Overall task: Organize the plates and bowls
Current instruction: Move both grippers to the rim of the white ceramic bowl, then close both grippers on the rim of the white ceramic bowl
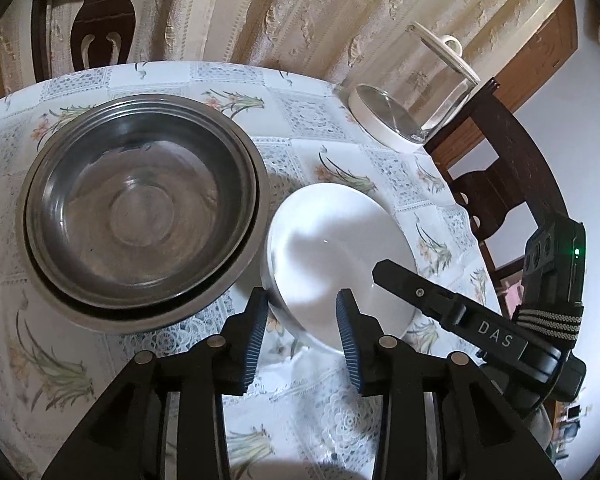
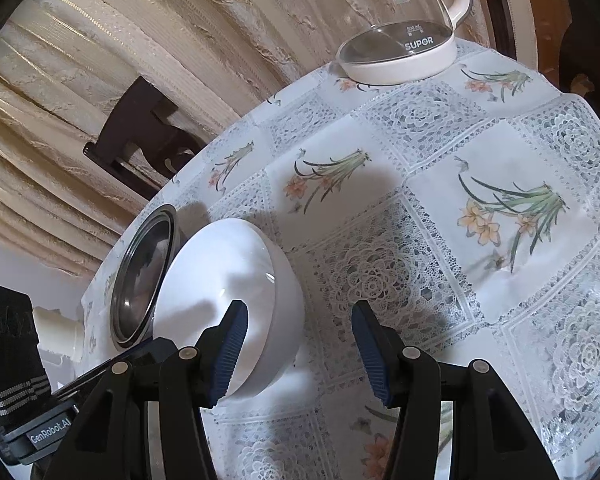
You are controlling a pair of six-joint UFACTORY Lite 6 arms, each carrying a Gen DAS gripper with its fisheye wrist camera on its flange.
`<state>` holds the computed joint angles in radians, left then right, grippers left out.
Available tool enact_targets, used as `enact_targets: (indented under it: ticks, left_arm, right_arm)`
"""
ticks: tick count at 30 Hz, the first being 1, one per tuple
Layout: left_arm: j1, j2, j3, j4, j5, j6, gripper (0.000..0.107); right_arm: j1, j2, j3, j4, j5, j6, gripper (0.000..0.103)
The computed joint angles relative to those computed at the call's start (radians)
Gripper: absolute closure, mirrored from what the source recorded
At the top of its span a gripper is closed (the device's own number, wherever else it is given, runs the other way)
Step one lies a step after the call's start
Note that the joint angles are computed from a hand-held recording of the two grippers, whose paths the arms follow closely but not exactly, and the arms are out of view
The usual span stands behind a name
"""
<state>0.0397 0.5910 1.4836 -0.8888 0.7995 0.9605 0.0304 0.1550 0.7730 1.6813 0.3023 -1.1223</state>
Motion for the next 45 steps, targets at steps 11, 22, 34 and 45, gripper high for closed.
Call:
enact_targets:
  ticks: [11, 22, 34, 45]
  left_arm:
    - [-0.02, 0.053, 0.031, -0.005, -0.021, -0.065, 0.067]
    - [-0.05, 0.025, -0.02, -0.015, -0.112, -0.053, 0.067]
    - [-0.077, -0.023, -0.08, -0.032, -0.146, 0.014, 0.067]
    - [-0.075, -0.073, -0.106, -0.03, -0.12, 0.002, 0.067]
  right_arm:
    - [-0.006, 0.064, 0.035, 0.072, 0.015, -0.082, 0.046]
    - [0.008, 0.099, 0.057, 0.154, 0.024, -0.221, 0.06]
    - [0.016, 0.056, 0.013, 0.17, 0.031, -0.272, 0.075]
    - [0.018, -0.062, -0.02, -0.007, -0.001, -0.081, 0.075]
